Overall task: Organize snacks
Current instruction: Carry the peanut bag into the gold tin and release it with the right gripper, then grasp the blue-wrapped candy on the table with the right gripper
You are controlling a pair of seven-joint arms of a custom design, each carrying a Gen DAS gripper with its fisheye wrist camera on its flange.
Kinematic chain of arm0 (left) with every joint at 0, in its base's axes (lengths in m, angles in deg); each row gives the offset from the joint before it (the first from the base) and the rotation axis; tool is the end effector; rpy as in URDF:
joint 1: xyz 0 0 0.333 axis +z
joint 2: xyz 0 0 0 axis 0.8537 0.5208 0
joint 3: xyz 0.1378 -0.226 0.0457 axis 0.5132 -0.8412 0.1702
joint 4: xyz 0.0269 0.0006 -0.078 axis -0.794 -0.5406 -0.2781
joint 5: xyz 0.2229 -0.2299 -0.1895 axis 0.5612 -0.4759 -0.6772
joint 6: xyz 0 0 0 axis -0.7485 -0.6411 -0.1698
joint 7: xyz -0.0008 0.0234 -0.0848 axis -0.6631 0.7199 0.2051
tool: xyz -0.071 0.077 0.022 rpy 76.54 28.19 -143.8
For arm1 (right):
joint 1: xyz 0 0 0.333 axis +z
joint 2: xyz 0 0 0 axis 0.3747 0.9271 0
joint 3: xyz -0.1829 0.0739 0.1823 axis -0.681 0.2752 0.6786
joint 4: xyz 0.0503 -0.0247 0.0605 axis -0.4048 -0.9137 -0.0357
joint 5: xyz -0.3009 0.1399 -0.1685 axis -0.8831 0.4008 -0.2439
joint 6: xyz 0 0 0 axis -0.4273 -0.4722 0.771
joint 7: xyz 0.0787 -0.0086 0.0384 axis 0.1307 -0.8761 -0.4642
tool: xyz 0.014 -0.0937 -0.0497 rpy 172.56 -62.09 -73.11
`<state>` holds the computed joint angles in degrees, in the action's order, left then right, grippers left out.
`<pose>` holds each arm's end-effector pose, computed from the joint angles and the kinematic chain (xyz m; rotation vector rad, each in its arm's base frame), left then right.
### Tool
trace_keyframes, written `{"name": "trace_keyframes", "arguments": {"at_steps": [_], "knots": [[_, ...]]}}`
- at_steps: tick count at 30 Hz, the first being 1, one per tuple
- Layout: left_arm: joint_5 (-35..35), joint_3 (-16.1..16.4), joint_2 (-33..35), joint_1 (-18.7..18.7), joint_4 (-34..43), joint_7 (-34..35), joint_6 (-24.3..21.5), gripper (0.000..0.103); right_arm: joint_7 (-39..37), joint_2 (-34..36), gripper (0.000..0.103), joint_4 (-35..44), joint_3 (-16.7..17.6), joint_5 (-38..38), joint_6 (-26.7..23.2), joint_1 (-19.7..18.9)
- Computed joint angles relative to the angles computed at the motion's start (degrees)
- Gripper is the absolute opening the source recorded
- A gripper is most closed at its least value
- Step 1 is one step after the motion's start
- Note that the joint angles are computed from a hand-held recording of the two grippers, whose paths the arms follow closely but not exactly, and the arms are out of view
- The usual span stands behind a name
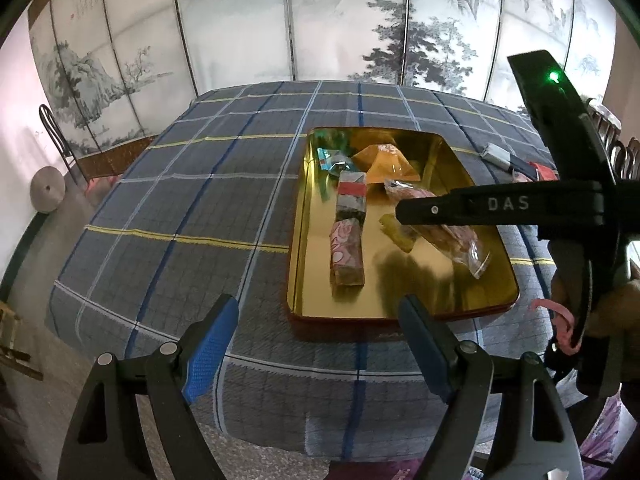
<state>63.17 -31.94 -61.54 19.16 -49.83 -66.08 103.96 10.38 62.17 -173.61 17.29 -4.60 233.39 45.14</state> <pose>0.3738 -0.4984 0.3531 -1.7530 1.8892 -0.6299 0.4987 0.3244 0.3361 -1.9111 1.4898 0.1309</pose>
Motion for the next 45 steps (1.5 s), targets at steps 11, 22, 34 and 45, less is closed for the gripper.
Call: {"name": "trace_keyframes", "arguments": {"at_steps": [11, 22, 34, 45], "knots": [[0.3, 0.1, -0.2, 0.1, -0.8, -0.2, 0.3, 0.079, 13.8, 1.5, 0.042, 1.2, -3.5, -15.8, 1.2, 3.4], [-0.2, 0.0, 0.0, 0.4, -0.9, 0.1, 0.5, 0.079, 13.7, 1.2, 0.042, 0.5, -1.6, -16.3, 2.2, 1.5], [-2.0, 0.2, 2.0, -0.1, 1.0, 2.4, 0.1, 0.081, -1.0, -2.5, 0.042, -4.1, 3.2, 1.0, 5.7, -2.4], [-2.5, 0.6, 3.4, -0.9, 4.1, 4.8, 1.0, 0.085, -22.0, -16.9, 0.040, -18.7, -3.5, 19.4, 9.4, -2.1]]}}
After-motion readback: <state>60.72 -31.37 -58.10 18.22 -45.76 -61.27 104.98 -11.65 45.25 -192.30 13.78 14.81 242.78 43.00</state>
